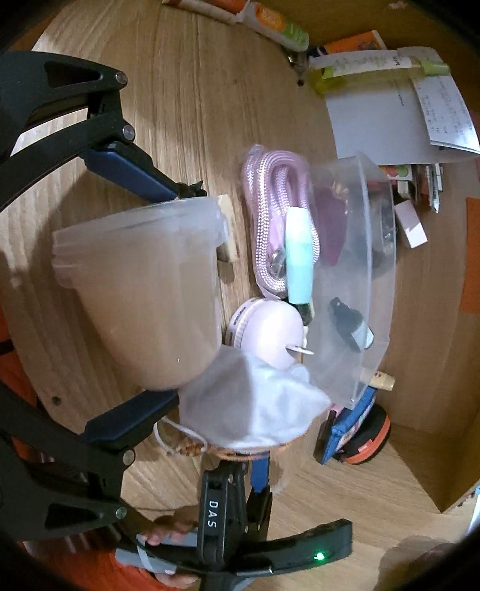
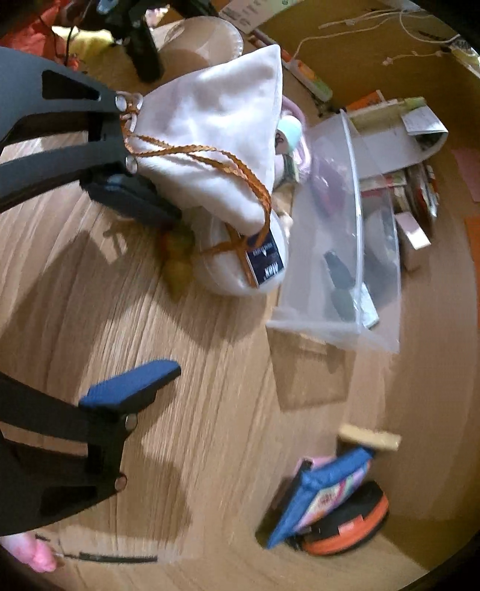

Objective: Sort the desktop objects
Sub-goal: 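Grasp the pink translucent cup with the left tool while the right tool grasps the green-beaded cord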

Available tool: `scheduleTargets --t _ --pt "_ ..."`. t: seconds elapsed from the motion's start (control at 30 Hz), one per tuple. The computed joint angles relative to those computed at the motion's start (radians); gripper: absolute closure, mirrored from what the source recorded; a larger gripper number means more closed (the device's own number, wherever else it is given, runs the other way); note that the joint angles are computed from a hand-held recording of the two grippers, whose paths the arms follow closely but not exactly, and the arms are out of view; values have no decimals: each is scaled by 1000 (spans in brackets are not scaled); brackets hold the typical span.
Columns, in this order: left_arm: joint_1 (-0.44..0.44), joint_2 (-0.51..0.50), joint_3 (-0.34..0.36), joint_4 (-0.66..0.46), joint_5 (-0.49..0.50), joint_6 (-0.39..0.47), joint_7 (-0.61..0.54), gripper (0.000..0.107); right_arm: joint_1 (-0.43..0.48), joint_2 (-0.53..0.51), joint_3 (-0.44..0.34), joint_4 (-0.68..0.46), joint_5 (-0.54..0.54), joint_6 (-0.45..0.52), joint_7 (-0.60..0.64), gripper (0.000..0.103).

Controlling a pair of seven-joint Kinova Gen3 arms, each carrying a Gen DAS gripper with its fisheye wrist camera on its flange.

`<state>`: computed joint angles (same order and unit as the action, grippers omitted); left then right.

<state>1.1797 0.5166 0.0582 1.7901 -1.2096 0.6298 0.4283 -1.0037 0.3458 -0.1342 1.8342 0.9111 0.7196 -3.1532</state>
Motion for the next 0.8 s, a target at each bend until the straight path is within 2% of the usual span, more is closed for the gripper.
scheduleTargets --t 0.03,0.2,0.3,0.37,0.63,0.8 --pt "4 5 -2 -2 -4 2 9 7 1 8 4 -14 -22 2 30 39" --pt "25 12 -13 4 -44 31 77 7 -9 26 -1 -44 -26 31 76 57" --pt "23 7 -9 23 -84 35 126 14 -30 27 8 -35 1 29 51 66" --pt "6 -4 2 40 -123 7 153 21 -44 28 11 -31 17 40 27 66" --pt "-29 -6 44 48 -158 21 175 21 -56 10 9 -2 63 79 -97 66" --pt "-48 -17 51 61 -167 7 195 21 -61 -22 -13 13 117 153 -177 66"
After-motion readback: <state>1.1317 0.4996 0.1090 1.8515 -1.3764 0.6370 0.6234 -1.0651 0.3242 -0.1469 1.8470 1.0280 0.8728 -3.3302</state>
